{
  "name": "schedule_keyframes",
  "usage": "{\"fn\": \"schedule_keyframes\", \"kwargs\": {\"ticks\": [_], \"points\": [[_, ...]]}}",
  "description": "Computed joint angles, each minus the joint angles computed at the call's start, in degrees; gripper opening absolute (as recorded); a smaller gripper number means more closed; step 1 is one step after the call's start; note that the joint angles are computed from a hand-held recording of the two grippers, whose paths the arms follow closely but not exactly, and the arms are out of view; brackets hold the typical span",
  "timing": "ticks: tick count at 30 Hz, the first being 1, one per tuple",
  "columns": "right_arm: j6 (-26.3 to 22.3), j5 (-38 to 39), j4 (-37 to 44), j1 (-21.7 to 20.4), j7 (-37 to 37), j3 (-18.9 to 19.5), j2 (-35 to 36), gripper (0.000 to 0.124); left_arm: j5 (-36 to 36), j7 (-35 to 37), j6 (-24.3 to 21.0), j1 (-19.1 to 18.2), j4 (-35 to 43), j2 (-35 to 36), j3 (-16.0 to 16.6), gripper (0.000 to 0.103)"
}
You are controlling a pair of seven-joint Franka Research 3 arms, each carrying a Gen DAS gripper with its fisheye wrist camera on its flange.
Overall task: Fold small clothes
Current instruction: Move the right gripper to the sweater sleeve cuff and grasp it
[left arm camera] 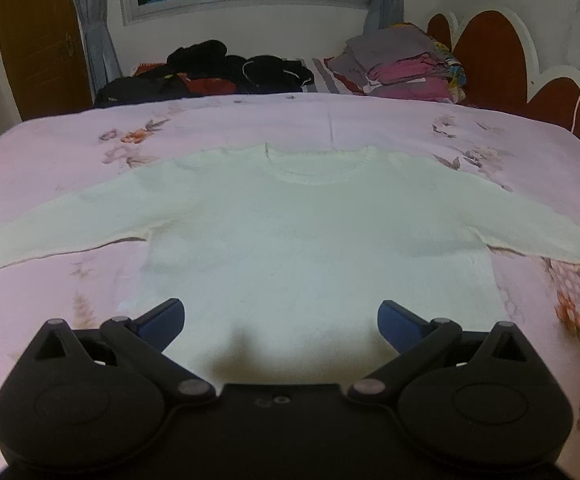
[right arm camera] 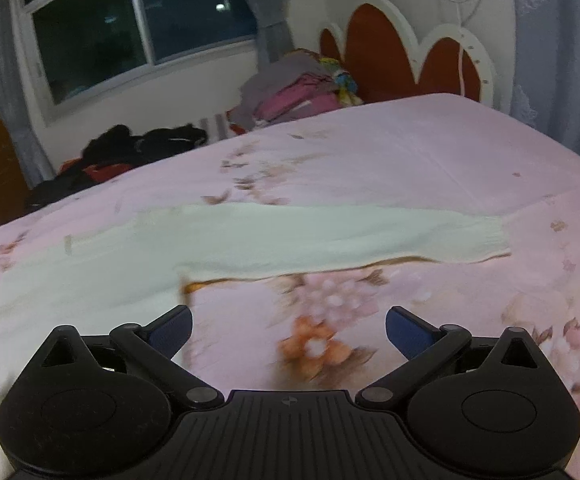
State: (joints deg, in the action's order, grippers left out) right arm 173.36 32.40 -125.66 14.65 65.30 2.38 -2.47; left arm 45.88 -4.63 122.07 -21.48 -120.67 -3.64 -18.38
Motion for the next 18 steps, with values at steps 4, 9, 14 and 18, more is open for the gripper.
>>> {"fn": "schedule_keyframes", "kwargs": {"ticks": [4,9,14,18], "points": [[-1.2,-2.6,5.1,-1.9,3.8,-0.9,5.4,0.102,0.6,0.7,1.6,0.9,1.7,2.9,1.2,0.102],[-3.5,-8.8,11.5,-3.5,12.9,-2.9,11.7,0.070,1.1,2.4,1.3,1.1,4.5,6.1,2.3,0.101],[-5.9,-11.9,16.2,-5.2,20.8,-4.6,16.2,0.070,1.6,3.5,1.2,1.0,5.7,7.7,3.3,0.099],[-7.1,-13.5,19.3,-6.7,24.6,-4.9,19.0,0.070,0.8,4.0,1.6,1.4,5.5,7.9,3.9,0.097]]}}
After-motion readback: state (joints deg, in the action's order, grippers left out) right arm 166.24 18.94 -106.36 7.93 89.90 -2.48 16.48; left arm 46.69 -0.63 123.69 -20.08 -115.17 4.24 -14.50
